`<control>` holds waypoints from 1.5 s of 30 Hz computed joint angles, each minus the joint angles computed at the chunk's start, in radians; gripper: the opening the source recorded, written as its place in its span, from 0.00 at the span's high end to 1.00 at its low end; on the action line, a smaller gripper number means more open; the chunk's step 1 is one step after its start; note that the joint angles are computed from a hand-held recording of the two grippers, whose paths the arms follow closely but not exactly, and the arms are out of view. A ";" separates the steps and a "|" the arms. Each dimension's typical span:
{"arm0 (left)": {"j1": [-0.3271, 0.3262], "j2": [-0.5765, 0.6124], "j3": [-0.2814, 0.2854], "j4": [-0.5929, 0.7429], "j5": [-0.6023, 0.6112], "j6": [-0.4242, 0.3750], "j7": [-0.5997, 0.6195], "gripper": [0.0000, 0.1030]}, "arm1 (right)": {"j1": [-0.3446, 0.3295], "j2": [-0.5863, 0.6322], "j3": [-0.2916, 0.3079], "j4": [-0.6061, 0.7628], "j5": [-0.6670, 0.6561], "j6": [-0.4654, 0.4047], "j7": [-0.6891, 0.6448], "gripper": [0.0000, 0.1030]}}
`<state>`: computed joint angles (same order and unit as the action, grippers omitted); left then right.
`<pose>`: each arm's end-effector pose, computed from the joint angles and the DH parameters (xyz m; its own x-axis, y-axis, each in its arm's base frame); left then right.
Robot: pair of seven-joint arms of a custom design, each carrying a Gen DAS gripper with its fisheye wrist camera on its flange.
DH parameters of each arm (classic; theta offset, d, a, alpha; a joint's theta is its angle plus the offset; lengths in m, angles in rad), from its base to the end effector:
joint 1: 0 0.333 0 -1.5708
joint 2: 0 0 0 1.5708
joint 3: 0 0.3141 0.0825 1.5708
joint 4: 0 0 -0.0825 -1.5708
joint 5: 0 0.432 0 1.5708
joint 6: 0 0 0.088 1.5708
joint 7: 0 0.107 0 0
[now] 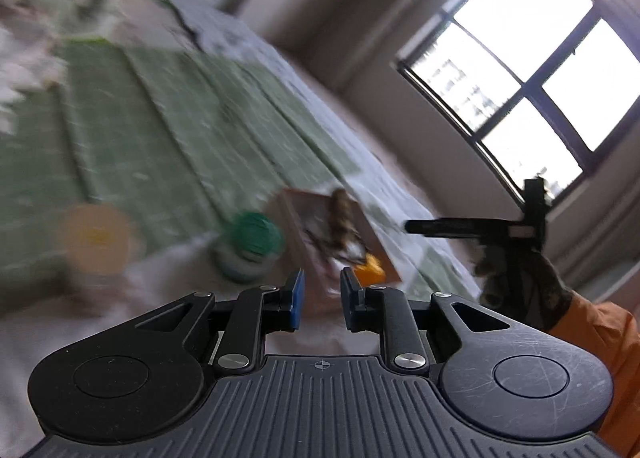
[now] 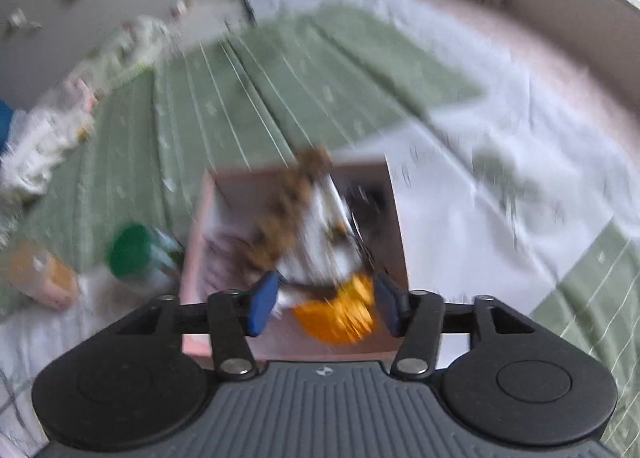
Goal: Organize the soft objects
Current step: 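Drop the fuzzy tail and orange flower into the pink box with both tools, then grasp the pink comb with the left tool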
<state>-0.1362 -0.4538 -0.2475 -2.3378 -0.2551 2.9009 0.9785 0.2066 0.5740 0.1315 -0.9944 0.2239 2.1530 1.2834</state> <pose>0.4750 -0.1940 0.6074 0.0800 -0.8123 0.5777 -0.6061 -0.4997 -0.6188 0.7660 0.2411 0.5990 0.5257 -0.8409 -0.1283 -0.7209 -0.3603 -0.5920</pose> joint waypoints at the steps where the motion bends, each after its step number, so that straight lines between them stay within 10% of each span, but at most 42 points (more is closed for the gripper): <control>1: 0.044 -0.039 -0.028 -0.011 0.032 -0.047 -0.043 0.79 | -0.003 -0.023 0.015 -0.027 0.023 0.022 -0.011 0.40; 8: 0.179 -0.164 -0.125 -0.020 0.259 -0.408 -0.269 0.79 | 0.033 -0.156 0.080 -0.243 0.133 0.016 -0.140 0.33; 18: 0.059 0.139 -0.091 -0.006 0.251 -0.251 -0.343 0.79 | 0.163 -0.274 0.054 -0.580 0.002 0.088 -0.100 0.34; 23: 0.095 0.196 -0.168 0.065 0.544 -0.396 -0.535 0.79 | 0.138 -0.242 0.046 -0.518 0.050 0.083 -0.085 0.34; 31: 0.030 0.236 -0.122 0.083 0.724 -0.483 -0.601 0.72 | 0.113 -0.177 0.035 -0.453 0.055 0.090 0.008 0.34; 45: 0.002 0.207 -0.056 -0.004 0.645 -0.284 -0.581 0.66 | 0.145 -0.235 0.048 -0.586 -0.037 0.126 -0.087 0.33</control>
